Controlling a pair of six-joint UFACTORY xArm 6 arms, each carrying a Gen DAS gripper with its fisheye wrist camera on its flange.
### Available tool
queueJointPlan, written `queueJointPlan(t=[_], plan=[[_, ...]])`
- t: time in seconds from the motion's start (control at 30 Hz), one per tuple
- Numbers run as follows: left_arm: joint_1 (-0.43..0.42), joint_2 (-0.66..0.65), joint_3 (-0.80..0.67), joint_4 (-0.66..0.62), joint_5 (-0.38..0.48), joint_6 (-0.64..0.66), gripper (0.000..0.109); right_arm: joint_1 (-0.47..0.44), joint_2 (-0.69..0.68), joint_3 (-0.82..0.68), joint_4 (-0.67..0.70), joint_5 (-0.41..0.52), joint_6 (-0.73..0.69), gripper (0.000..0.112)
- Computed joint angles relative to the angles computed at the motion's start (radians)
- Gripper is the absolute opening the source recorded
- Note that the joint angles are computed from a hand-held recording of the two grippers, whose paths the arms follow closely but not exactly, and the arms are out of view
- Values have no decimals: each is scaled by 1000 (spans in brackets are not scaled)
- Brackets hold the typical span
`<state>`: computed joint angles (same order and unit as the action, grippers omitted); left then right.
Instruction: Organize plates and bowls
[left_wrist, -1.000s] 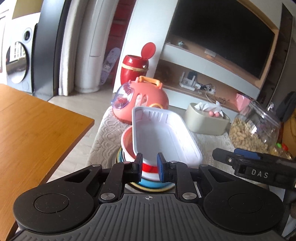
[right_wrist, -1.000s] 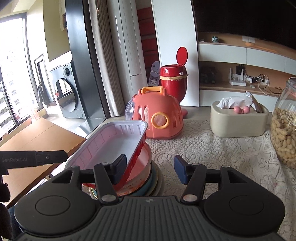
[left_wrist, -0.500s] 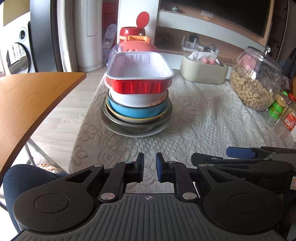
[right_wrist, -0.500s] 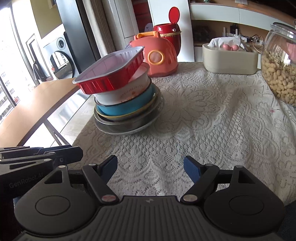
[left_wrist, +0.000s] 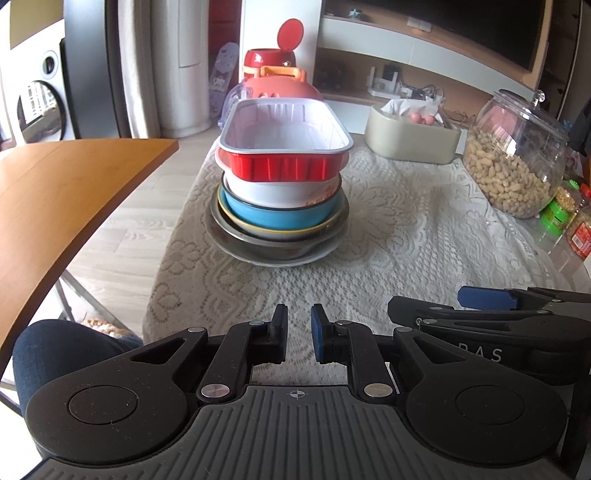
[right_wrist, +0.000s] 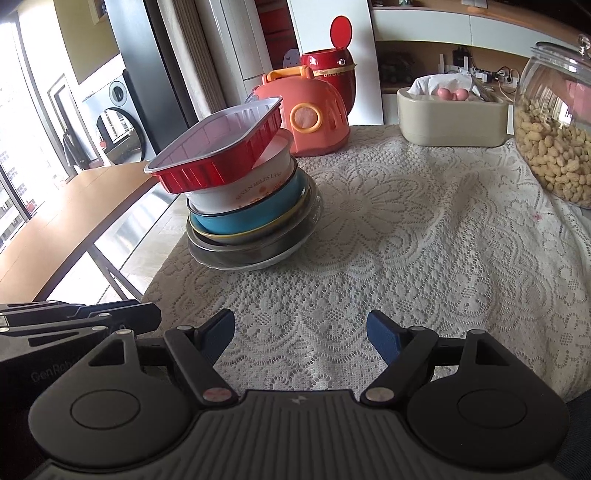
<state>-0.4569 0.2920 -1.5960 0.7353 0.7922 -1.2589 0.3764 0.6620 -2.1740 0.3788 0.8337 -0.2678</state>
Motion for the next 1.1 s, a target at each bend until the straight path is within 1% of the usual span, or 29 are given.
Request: queueJointPlan(t=[1.1], plan=[[4,-15,23,-4,-31,-19,18,5,-9,14,3,-13,-8,80]])
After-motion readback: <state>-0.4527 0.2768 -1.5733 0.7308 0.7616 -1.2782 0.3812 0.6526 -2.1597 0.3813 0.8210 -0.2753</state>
